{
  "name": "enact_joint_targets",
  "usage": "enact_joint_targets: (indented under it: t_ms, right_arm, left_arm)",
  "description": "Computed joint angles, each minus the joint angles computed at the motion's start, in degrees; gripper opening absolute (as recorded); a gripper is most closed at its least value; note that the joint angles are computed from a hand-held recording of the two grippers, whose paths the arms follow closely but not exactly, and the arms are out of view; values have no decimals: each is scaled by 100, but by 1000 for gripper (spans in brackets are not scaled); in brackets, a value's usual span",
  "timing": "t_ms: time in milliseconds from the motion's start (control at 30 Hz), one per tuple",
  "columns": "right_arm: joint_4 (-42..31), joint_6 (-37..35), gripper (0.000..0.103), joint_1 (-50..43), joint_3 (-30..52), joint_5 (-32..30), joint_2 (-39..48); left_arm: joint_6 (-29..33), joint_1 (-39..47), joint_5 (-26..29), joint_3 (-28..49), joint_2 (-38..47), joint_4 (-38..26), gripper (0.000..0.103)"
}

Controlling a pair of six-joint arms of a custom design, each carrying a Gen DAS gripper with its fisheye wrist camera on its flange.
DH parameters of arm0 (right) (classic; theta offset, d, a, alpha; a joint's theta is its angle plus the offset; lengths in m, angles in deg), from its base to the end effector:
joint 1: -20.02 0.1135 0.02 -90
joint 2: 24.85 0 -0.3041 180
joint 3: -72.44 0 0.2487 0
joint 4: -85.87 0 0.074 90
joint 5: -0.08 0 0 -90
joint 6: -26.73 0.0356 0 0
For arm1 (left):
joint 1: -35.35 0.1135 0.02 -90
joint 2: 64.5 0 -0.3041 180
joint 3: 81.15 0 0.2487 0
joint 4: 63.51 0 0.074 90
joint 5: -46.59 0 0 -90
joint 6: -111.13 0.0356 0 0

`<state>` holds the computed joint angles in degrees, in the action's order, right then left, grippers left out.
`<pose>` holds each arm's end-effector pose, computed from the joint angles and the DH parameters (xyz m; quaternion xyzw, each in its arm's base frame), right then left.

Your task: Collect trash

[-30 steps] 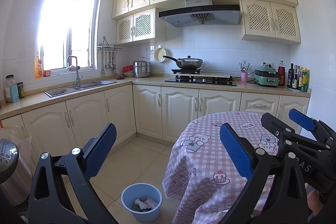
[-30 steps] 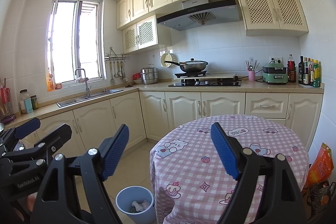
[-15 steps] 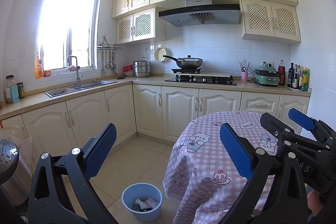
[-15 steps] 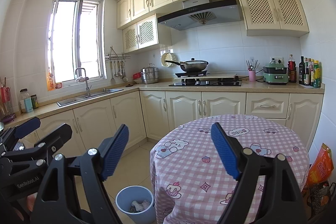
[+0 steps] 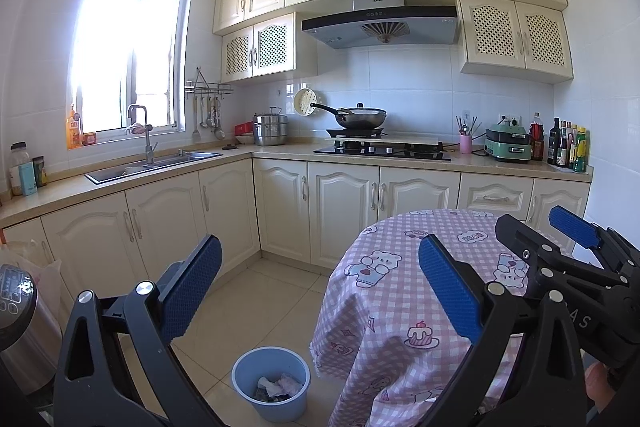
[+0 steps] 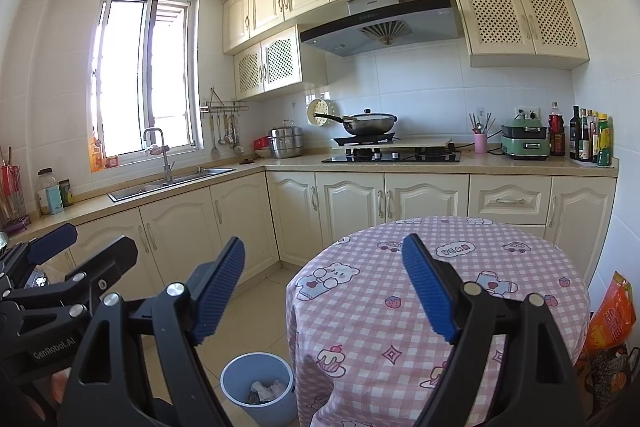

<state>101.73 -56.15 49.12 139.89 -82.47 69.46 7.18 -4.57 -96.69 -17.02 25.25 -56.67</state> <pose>0.3273 0.1769 0.2835 -0.1062 0.7638 0.1497 0.6189 0.2738 -0.1919 0.2794 -0.0911 0.7668 0.0892 0.6291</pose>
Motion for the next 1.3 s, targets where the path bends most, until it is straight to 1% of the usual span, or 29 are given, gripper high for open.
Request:
enact_joint_targets:
  t_ms: [1300]
  right_arm:
    - [38,29,80,9,-55,-23,47]
  left_arm:
    - [-144,-15,-25,15,44,-117,95]
